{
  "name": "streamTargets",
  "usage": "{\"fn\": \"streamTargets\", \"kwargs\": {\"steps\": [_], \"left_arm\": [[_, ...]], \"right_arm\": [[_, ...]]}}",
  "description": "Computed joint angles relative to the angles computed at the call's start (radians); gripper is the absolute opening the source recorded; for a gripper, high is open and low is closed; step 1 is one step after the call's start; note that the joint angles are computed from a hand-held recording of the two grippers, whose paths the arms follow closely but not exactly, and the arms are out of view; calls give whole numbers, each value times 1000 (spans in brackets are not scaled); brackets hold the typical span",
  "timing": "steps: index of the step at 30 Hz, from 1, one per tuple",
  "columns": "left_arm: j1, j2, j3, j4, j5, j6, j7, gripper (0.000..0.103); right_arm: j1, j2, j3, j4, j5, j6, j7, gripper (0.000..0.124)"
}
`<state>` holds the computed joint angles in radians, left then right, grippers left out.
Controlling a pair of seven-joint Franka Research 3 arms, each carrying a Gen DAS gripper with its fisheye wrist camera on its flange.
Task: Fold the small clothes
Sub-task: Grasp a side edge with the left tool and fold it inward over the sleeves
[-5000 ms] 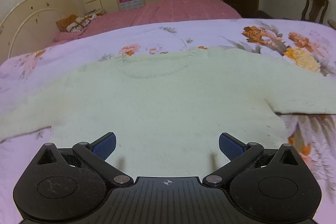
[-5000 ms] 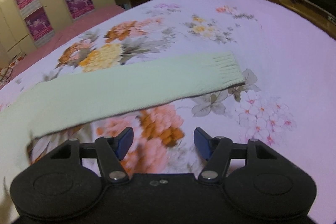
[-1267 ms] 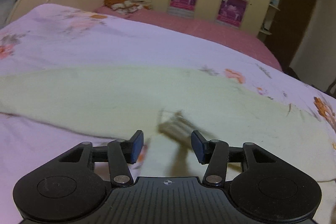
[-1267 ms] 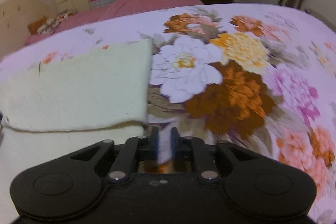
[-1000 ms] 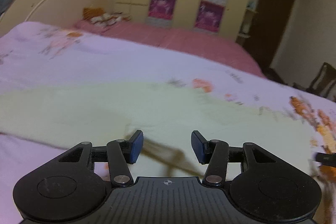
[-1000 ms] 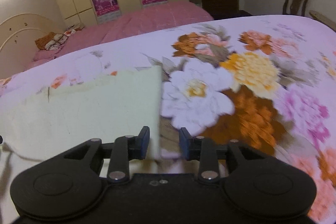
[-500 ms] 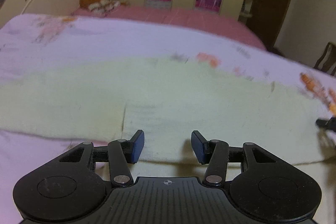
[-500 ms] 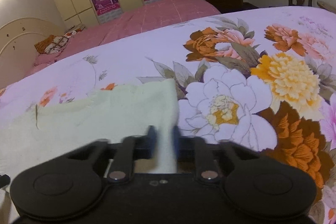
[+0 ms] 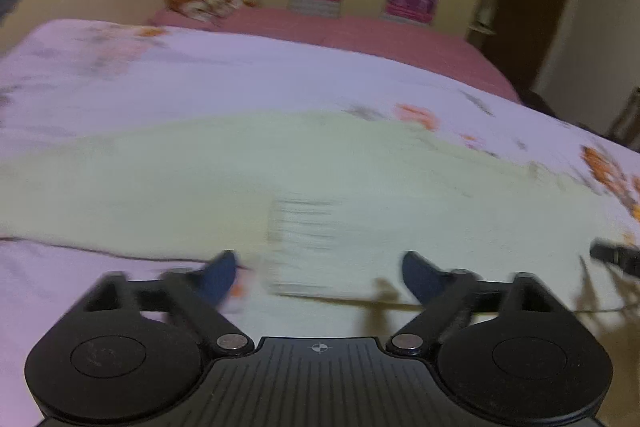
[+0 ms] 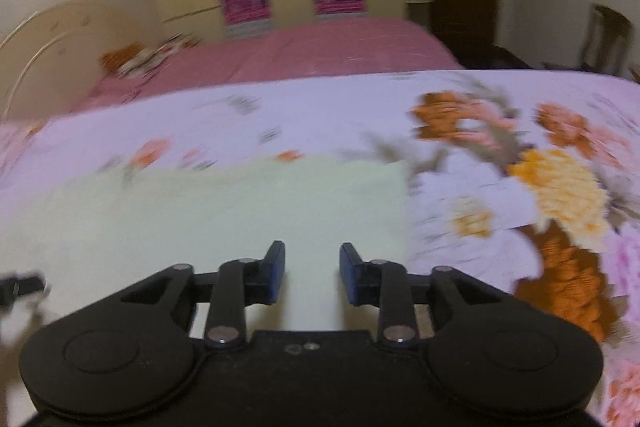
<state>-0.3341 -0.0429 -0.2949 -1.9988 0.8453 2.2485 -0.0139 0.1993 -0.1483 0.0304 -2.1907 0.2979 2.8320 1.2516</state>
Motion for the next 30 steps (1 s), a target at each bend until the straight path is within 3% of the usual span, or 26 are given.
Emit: {"fn": "streamTargets", "kwargs": {"steps": [2, 12, 15, 21, 22, 25, 30], "left_arm": [[8, -52, 8, -52, -25, 2, -7, 91], [111, -440, 22, -431, -185, 50, -148, 90], [153, -577, 42, -564, -240, 82, -194, 69], [269, -797, 49, -786, -295, 201, -315, 67], [295, -816, 49, -812, -290, 233, -330, 62], [380, -806, 60, -843, -271, 331, -334, 39], [523, -783, 32, -882, -223, 498, -350, 34]], "right_arm": [[-20, 13, 31, 17, -114, -67, 70, 45], [100, -45, 30, 16, 96, -74, -46, 51], [139, -50, 43, 12, 145, -70, -77, 63], [173, -38, 88, 17, 112, -74, -35, 63], [176, -35, 93, 19, 102, -72, -22, 63], [181, -15, 109, 31, 58, -60, 26, 63], [183, 9, 126, 38, -24, -33, 125, 63]]}}
